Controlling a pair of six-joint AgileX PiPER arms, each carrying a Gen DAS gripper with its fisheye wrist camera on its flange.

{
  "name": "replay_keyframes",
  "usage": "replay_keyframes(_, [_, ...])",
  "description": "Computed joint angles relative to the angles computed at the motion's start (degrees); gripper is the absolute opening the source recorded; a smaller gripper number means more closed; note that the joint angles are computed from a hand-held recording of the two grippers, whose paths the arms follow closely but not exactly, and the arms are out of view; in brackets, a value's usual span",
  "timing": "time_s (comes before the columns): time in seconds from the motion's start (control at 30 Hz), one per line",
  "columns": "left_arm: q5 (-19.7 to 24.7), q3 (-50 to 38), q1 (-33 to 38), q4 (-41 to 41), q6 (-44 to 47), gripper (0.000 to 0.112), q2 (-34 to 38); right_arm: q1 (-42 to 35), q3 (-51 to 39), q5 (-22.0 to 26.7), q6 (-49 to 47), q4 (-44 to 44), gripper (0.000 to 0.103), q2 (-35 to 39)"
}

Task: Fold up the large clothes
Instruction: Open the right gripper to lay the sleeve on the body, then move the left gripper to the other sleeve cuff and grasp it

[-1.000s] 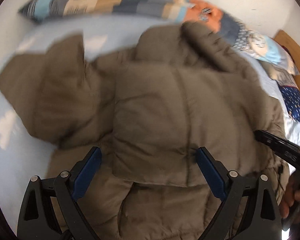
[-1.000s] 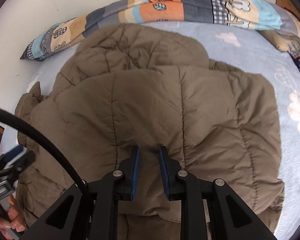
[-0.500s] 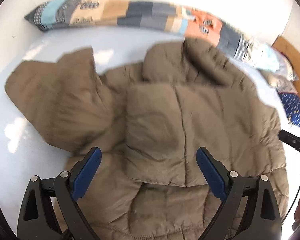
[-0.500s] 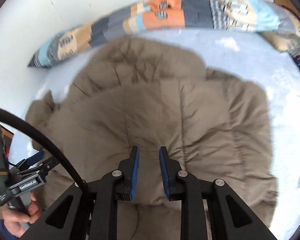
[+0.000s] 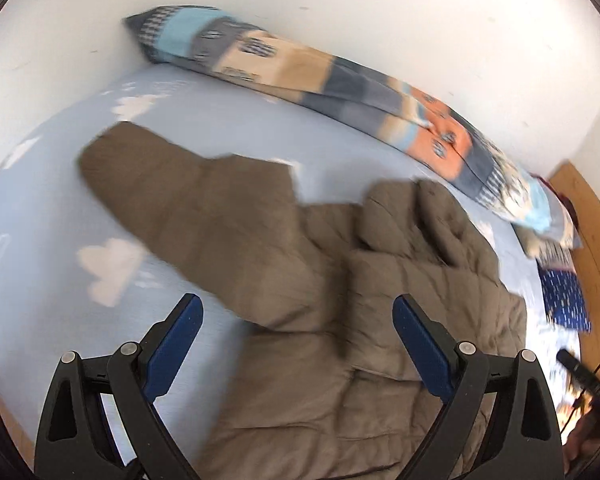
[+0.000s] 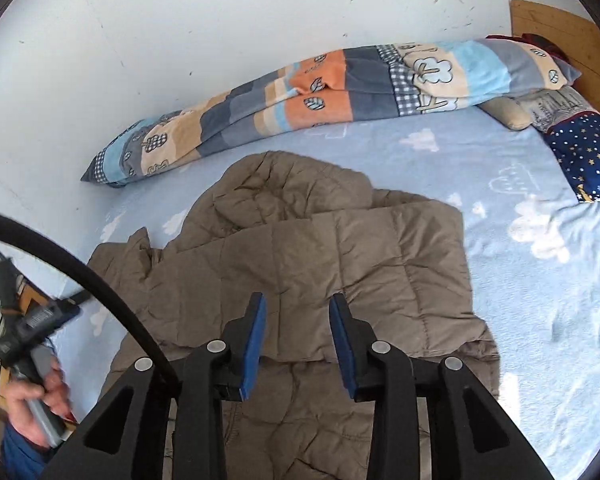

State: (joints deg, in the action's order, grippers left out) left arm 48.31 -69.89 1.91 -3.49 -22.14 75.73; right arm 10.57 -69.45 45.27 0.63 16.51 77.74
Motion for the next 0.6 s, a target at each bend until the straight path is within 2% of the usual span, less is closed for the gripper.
replay_keyframes(0.1, [2.2, 0.4, 12.3, -8.4, 8.3, 0.095, -0.9, -0.3, 0.0, 0.3, -2.1, 1.0, 0.036, 0.6])
replay_keyframes(0.23, [4.8, 0.7, 25.9, -18.9, 15.8, 0.095, 3.0, -0.9, -0.4, 0.3, -4.3, 3.0, 0.036, 1.9])
replay_keyframes(0.4, [2.5, -0.2, 31.1, -17.4, 16.0, 0.095, 7.5, -0.7, 0.2, 0.3, -5.9, 3.5, 0.036, 1.9])
replay_keyframes(0.6, [2.8, -3.3, 39.1, -26.1, 23.8, 0.095, 13.9, 0.0, 1.4, 0.2, -6.8, 2.9, 0.036, 1.4])
